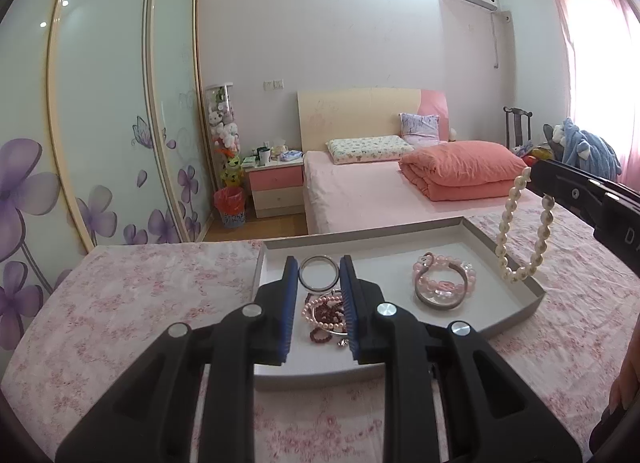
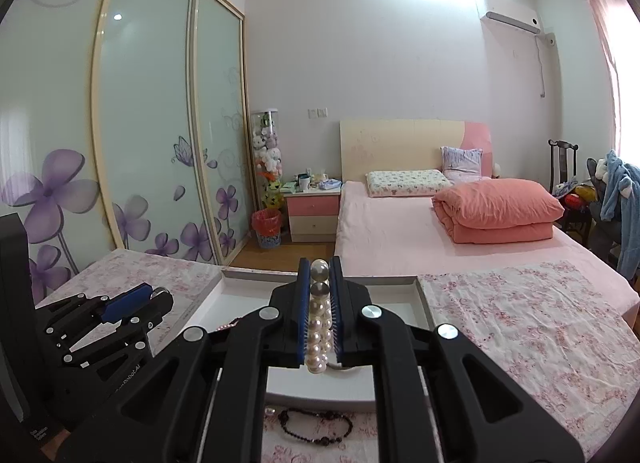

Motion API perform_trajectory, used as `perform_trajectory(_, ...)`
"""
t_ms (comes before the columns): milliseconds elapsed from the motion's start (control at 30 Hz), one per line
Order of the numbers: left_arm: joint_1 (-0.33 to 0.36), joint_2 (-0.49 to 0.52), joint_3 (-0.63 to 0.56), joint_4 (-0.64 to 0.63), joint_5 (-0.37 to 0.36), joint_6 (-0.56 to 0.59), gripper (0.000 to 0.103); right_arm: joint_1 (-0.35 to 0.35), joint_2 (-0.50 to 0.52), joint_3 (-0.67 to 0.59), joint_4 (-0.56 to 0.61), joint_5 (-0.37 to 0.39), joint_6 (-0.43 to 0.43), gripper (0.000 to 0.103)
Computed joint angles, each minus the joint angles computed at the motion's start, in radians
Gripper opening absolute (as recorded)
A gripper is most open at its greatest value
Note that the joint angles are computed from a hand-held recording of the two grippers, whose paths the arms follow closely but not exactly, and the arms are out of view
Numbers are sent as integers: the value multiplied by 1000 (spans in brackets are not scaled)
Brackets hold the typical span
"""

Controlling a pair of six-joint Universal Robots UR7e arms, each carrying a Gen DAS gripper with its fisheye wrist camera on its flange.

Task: Organize jewelry
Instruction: 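Place the silver ring in the tray with the left tool while the right tool places the white necklace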

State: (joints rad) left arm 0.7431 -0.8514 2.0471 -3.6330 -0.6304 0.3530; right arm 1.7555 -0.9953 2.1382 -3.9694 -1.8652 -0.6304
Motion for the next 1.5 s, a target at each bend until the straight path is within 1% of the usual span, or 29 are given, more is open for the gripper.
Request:
perform_trajectory(333, 72, 48, -109, 110, -46, -26, 22, -22, 58, -112, 122, -5, 42, 10)
perform_trajectory(533, 113, 64, -159, 191, -80, -63, 22, -48, 74, -158, 209, 2, 89, 10)
perform_trajectory(900, 137, 94, -202, 241, -123, -66, 22, -73, 87, -194, 304, 12, 147, 10)
perform_trajectory(1033, 146, 100, -214, 267, -137, -79, 22, -77, 90, -208, 339, -2, 161, 11)
perform_trajectory(1100, 151, 99, -216, 282, -144, -88, 23, -81, 85, -204, 348, -3, 177, 13)
perform_trajectory(1167, 152, 99, -216, 288, -142, -93, 26, -84, 78, -201, 357, -5, 189, 25)
perform_trajectory(1200, 153, 97, -215, 290, -143, -96, 27, -85, 75, -197, 350, -5, 191, 26)
perform_trajectory(1500, 146, 40, -164, 274, -139, -127, 27, -92, 27, -136, 319, -18, 197, 26)
